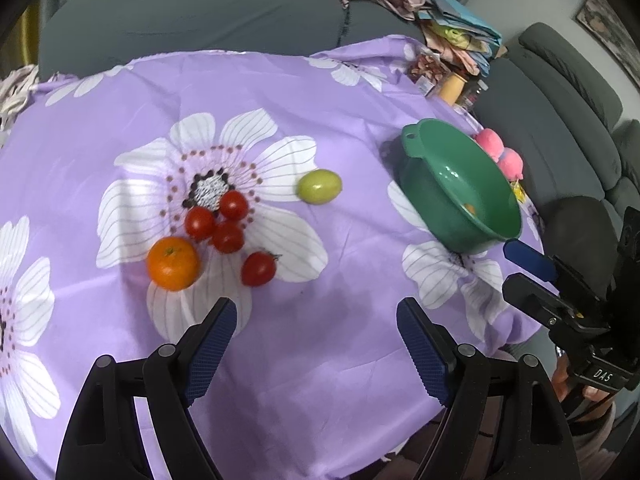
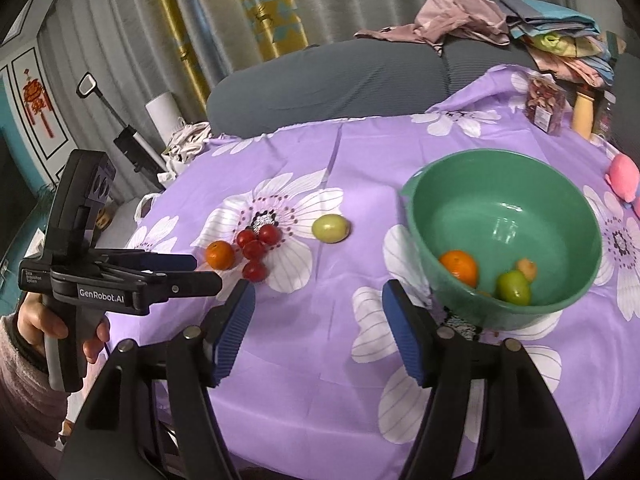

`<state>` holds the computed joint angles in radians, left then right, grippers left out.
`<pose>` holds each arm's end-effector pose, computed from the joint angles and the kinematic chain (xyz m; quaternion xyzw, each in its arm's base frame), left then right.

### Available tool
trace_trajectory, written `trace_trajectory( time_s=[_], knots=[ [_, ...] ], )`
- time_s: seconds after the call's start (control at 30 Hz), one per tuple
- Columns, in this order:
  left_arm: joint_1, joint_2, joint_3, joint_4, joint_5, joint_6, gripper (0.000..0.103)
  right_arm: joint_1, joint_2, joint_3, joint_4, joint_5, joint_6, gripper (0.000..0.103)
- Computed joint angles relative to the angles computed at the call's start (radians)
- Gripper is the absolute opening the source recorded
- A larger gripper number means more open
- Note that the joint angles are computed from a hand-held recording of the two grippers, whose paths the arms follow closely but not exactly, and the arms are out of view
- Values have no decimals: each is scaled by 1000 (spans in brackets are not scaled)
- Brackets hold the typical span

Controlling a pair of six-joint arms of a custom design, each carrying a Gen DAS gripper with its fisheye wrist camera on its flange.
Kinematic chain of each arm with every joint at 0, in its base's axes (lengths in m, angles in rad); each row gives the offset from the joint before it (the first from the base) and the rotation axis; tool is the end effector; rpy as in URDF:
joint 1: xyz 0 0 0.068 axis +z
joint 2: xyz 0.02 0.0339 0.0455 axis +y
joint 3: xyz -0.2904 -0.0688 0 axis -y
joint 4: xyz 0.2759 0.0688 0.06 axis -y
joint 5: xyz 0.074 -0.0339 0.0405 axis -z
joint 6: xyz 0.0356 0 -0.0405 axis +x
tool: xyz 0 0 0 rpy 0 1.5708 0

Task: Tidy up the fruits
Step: 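Withdraw both grippers from the bowl toward the cherry tomatoes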

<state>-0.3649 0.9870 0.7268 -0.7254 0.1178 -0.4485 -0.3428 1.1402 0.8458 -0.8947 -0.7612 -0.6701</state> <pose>0.1876 -0.0761 0.2516 -0.0230 0.9557 -0.1657 0.2422 0.2130 -0.0499 0.2622 -0.2180 0.8879 0.2335 0.3309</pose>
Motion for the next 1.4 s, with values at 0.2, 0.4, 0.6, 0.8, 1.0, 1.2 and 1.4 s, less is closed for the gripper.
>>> trace_trajectory(
  time_s=[0.2, 0.4, 0.6, 0.8, 1.0, 1.2, 1.4],
  knots=[
    [27, -18, -24, -11, 15, 11, 82, 58, -18, -23, 15, 31, 33, 67],
    [57, -26, -46, -7, 38, 26, 82, 111, -7, -33, 36, 65, 58, 67],
    [77, -12, -60, 2, 52, 32, 82, 171, 17, -48, 62, 93, 83, 67],
    [128, -16, -79, 15, 81, 51, 82, 230, 54, -58, 91, 123, 104, 67],
    [187, -8, -110, 38, 124, 76, 82, 273, 102, -61, 123, 150, 132, 68],
    [242, -2, -130, 58, 161, 96, 82, 329, 133, -66, 152, 180, 165, 68],
    [292, -9, -142, 65, 204, 124, 82, 389, 167, -64, 179, 203, 198, 68]
  ],
)
